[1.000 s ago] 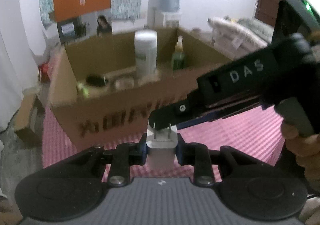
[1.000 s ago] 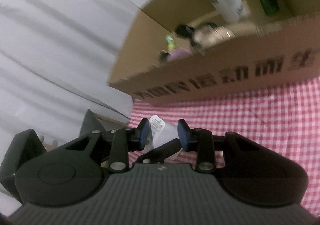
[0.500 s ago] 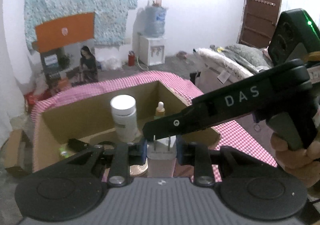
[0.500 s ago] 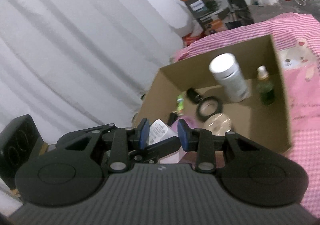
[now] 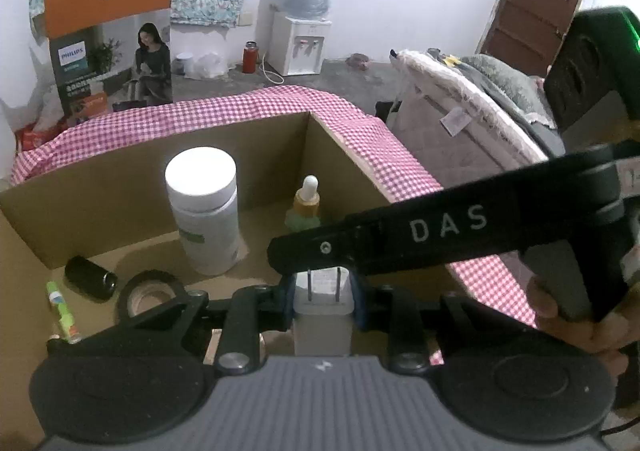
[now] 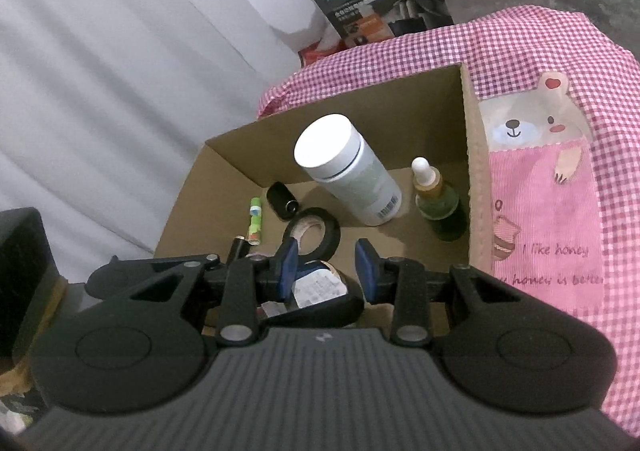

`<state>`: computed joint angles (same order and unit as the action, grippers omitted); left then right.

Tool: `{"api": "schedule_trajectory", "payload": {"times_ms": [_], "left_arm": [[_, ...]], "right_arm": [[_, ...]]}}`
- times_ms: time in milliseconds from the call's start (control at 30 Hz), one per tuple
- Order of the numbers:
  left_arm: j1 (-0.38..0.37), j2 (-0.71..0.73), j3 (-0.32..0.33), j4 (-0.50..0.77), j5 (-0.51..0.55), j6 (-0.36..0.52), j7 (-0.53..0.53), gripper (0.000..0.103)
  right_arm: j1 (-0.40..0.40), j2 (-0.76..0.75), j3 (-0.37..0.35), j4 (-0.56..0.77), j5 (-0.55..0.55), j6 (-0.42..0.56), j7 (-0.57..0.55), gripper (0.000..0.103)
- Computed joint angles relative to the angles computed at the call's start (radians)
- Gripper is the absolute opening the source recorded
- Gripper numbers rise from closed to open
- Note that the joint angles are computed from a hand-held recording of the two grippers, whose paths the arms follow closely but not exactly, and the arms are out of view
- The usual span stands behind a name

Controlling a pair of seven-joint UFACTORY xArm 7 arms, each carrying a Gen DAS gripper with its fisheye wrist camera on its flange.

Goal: Organize rigid objects
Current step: 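Lift the white charger and carry it over the box, then lower the charger into the box and open the right gripper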

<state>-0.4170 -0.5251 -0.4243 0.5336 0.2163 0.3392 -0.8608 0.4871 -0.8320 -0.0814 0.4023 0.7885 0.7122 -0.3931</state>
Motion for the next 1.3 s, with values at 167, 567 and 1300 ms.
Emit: {"api": "schedule_trajectory", "payload": {"times_ms": [167,567,1300], "left_arm": [[0.049,0.061,-0.029,0.034,0.045,-0.025,-0.023,0.028],[0.071,0.184,-0.028,0.059,0.118,-0.065,-0.115,0.028],[0.005,-0.111,-0.044,-0.035,0.117,0.022,-0.18,0.101]], "right_arm": [[-0.002,0.037,-0.001,0.018,-0.007,-0.031,-0.027,0.031],[0.01,0.075,0.017,0.017,-0.083,-0.114,-0.079,0.031],[0.011,-0.275,0.032,-0.145,-0.115,-0.173,0.105,0.08]]}}
